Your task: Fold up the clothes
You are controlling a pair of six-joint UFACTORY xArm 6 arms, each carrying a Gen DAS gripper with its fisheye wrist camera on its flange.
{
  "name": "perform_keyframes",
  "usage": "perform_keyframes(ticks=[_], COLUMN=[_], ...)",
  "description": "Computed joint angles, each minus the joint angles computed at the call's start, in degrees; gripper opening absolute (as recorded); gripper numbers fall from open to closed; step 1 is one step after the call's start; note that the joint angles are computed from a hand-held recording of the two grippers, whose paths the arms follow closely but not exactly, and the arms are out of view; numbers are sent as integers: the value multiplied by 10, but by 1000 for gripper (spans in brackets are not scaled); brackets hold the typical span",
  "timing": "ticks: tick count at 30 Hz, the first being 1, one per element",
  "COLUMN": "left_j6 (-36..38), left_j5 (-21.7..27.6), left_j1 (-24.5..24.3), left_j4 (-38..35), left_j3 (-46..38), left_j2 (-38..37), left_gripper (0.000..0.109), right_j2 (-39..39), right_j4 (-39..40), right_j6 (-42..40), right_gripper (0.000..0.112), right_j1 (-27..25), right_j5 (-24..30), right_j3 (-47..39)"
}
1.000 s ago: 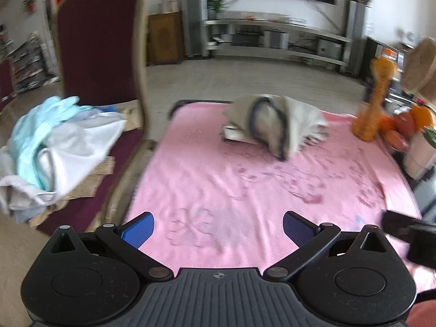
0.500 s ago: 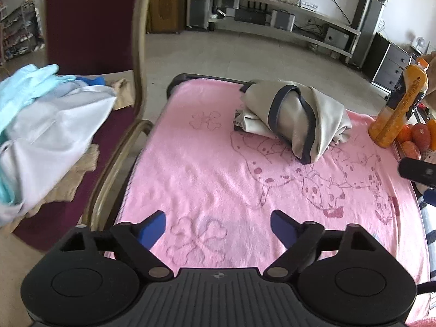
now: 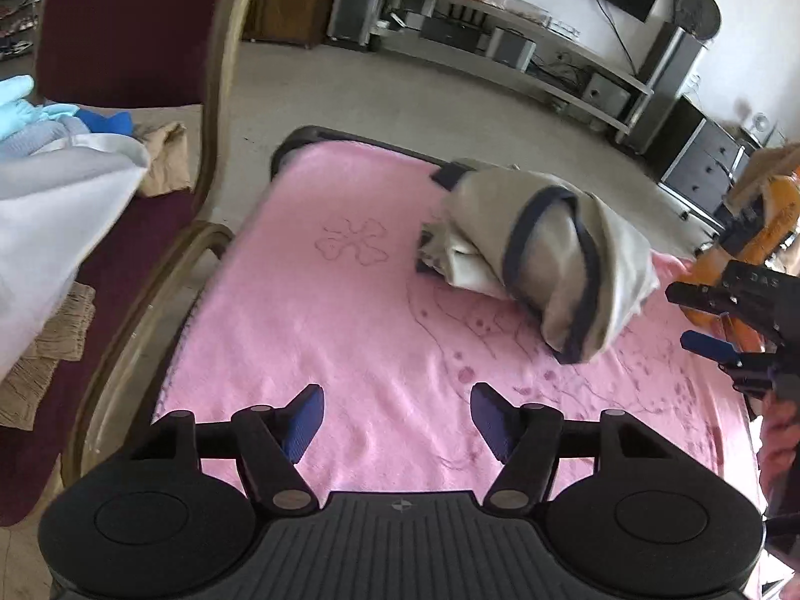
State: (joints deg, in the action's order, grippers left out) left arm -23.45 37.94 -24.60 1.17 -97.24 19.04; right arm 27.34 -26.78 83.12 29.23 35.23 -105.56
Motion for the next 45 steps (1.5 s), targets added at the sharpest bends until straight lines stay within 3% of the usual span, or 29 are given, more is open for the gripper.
perform_keyframes(ticks=[4, 6, 9, 11, 13, 14, 15, 16, 17, 20, 25, 29, 33, 35, 39, 41, 42, 45], left_j6=[-26, -41, -47, -44, -46, -50, -56, -61, -63, -63, -51, 7, 56, 87, 79, 70, 57, 9], left_j5=[-29, -41, -40, -36, -33, -33, -35, -35, -35, -41, -73, -125, -170, -171, -134, -116, -104, -67], left_j1=[0, -1, -3, -3, -4, -6, -7, -8, -8, -7, -6, -15, -36, -50, -80, -91, -96, -107], left_j4=[22, 39, 44, 38, 44, 54, 64, 74, 79, 79, 50, -15, -42, -69, -39, -27, -18, 1], left_j3=[23, 34, 36, 32, 25, 27, 29, 31, 31, 40, 84, 155, 227, 251, 263, 259, 252, 224], left_j2=[-12, -18, -18, -15, -9, -10, -11, -11, -11, -18, -53, -111, -170, -187, -191, -182, -174, -143], left_gripper=[62, 63, 64, 65, 65, 66, 66, 66, 66, 65, 65, 66, 70, 70, 70, 70, 70, 63], right_j2=[56, 83, 124, 141, 160, 170, 174, 166, 152, 107, -36, -220, -413, -477, -535, -547, -552, -545], right_j4=[29, 27, 41, 48, 55, 68, 71, 63, 53, -5, -61, -136, -193, -181, -56, -44, -60, -90], right_j6=[-9, -12, -48, -59, -71, -73, -63, -39, -22, 7, 48, 172, 315, 326, 269, 261, 263, 238], right_gripper=[41, 25, 18, 19, 33, 47, 42, 31, 11, 9, 8, 8, 8, 8, 14, 20, 27, 35], right_j1=[-21, -26, -25, -23, -21, -21, -22, -22, -21, -12, 5, 22, 35, 43, 21, 17, 20, 15], right_j5=[-30, -45, -13, 10, 36, 51, 60, 51, 34, 8, -52, -69, -32, 22, 104, 137, 131, 50], right_j3=[-51, -79, -141, -170, -202, -217, -225, -210, -189, -145, -11, 173, 373, 447, 544, 567, 577, 590])
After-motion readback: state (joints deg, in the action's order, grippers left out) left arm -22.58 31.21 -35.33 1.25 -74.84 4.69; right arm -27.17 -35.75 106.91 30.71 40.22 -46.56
